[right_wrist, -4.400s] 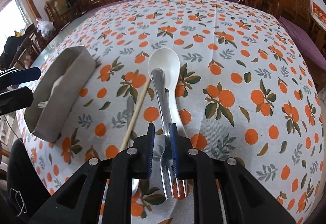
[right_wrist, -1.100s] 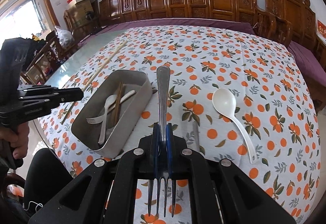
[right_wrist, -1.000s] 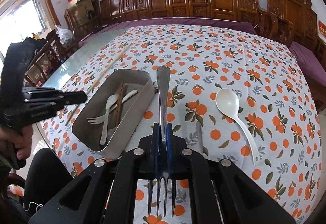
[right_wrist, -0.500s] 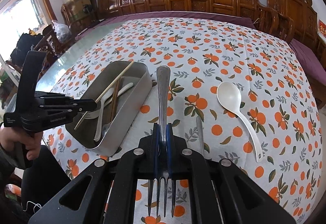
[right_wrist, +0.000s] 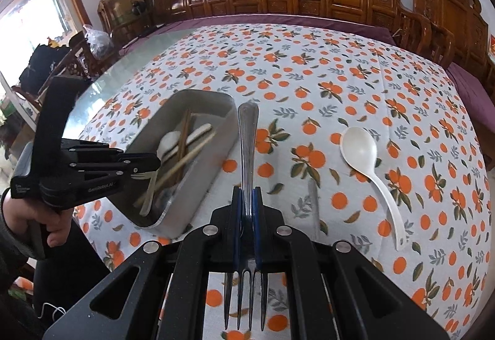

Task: Organize utensils
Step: 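Lower the metal fork into the grey tray and open the right gripper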

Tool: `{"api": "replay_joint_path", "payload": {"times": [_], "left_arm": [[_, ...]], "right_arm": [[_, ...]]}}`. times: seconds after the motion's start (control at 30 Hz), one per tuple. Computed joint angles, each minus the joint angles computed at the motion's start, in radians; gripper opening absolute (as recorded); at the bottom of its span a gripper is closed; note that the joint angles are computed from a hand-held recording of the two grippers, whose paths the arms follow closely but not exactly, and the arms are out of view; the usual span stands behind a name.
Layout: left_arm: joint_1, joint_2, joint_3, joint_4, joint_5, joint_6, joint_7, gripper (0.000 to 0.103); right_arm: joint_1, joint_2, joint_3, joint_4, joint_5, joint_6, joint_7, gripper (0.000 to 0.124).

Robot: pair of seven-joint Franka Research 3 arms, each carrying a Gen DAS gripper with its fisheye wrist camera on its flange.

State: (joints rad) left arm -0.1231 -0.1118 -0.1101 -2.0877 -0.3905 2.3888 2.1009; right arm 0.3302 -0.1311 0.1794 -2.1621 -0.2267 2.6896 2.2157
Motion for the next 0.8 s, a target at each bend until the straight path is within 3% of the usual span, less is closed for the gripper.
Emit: {"api": "replay_joint_path", "payload": {"times": [0.57, 0.8], "left_arm": [[0.016, -0.136, 0.089, -0.054, -0.070, 0.004, 0.092, 0.005], [0.033, -0.146, 0.113, -0.049, -0.083, 0.003, 0.106, 0.005]], "right_arm": [[0.116, 0.211, -0.037, 0.246, -0.015, -0.011, -0.008, 0.008], [0.174, 0.302, -0.080, 0.343, -0.056, -0.038, 0.063, 0.008]]}}
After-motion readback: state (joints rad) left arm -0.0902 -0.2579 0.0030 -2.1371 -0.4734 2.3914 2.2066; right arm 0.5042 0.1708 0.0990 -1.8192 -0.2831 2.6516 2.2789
